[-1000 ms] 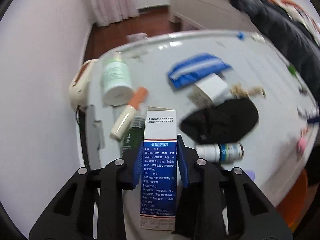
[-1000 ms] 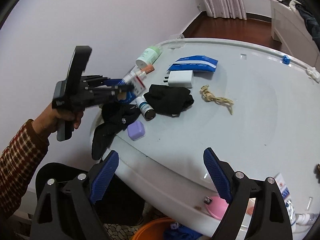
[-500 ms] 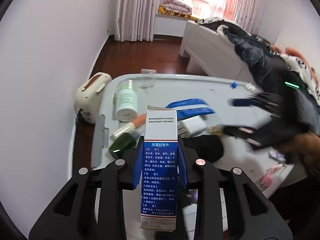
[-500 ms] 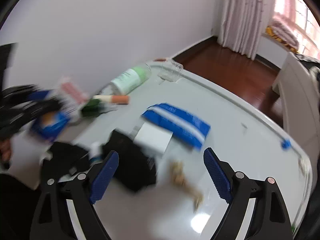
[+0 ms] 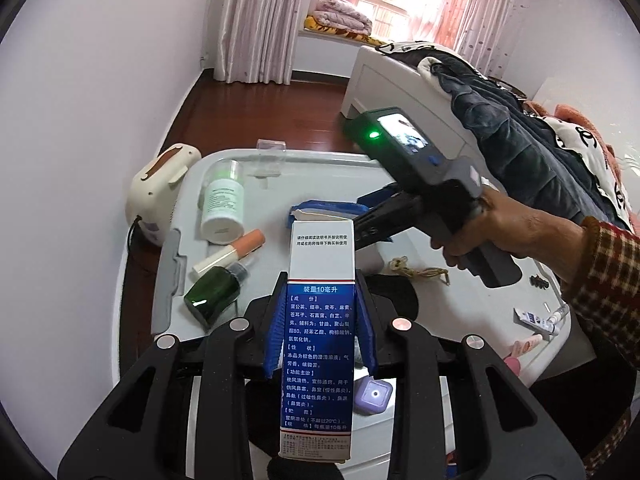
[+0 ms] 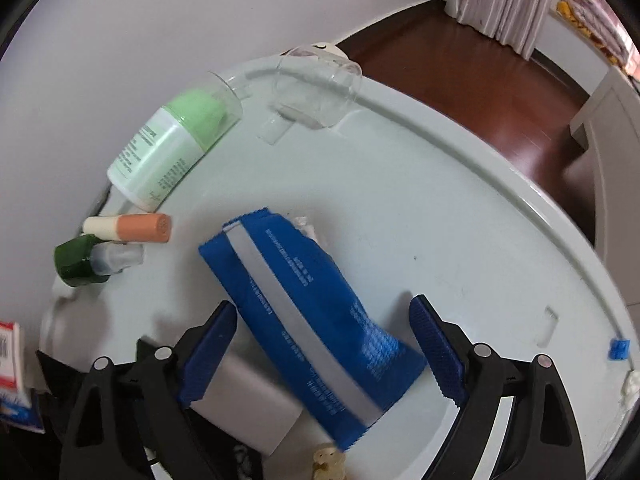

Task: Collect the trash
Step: 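Grasp the blue-white medicine box with the left tool while the right tool grasps the blue wipes packet, then carry the medicine box and wipes packet over the bucket and release both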

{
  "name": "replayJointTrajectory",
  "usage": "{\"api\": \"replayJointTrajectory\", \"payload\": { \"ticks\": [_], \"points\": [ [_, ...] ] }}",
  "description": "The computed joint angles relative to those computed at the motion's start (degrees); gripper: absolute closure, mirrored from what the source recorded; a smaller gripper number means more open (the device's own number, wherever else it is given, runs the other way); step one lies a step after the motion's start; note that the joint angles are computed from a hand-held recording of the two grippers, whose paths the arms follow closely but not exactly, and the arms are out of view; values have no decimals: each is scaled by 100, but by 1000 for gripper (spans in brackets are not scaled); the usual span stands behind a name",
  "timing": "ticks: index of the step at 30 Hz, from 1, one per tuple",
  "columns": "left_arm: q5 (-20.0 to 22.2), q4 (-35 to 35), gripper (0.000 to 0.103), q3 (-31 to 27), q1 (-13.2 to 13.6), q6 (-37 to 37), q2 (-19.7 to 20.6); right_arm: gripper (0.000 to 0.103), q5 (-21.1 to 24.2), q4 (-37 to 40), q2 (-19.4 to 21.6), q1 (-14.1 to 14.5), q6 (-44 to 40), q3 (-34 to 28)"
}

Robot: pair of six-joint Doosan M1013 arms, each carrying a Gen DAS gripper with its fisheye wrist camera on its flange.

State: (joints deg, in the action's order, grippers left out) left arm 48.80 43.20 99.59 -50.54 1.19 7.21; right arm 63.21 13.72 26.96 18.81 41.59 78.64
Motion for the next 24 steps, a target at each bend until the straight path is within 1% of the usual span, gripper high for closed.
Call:
{"api": "replayJointTrajectory", "payload": {
  "ticks": [1,2,3,4,5,9,14,16,18,19,20,22,24],
  "points": [
    [-21,-4,73,-6,-2,7,4,35,-179,-95,-51,25,34,67],
    [-27,-14,73,-11,-3,17,10,56,-207,86,-87,-8,-96,100],
    [-19,-2,73,-19,-9,0,17,57,-338,72,-131,-13,-26,163],
    [-30,-5,73,-22,-11,0,18,73,-609,93,-213,-25,-28,287],
    [-47,-18,73,-23,-11,14,20,79,-699,176,-254,-49,-69,350],
    [-60,13,73,-14,-22,-24,-2,81,-854,801,-453,-262,-406,604],
    [-11,128,73,-44,-89,-60,-30,81,-589,1279,-646,-520,-451,596],
    [15,135,73,-95,-152,-10,-40,81,-503,1499,-809,-646,-607,650],
    [23,102,73,-168,-246,89,-43,80,-304,1738,-1006,-808,-759,750],
    [70,109,73,-238,-338,133,-32,80,-208,1827,-1102,-890,-833,807],
    [54,97,73,-283,-405,139,-28,80,-208,1827,-1102,-890,-833,807],
    [-62,10,73,-375,-568,138,-6,80,52,1990,-1336,-1108,-971,1006],
    [-213,-91,73,-454,-731,184,55,79,353,2077,-1693,-1404,-1138,1389]
  ]
}}
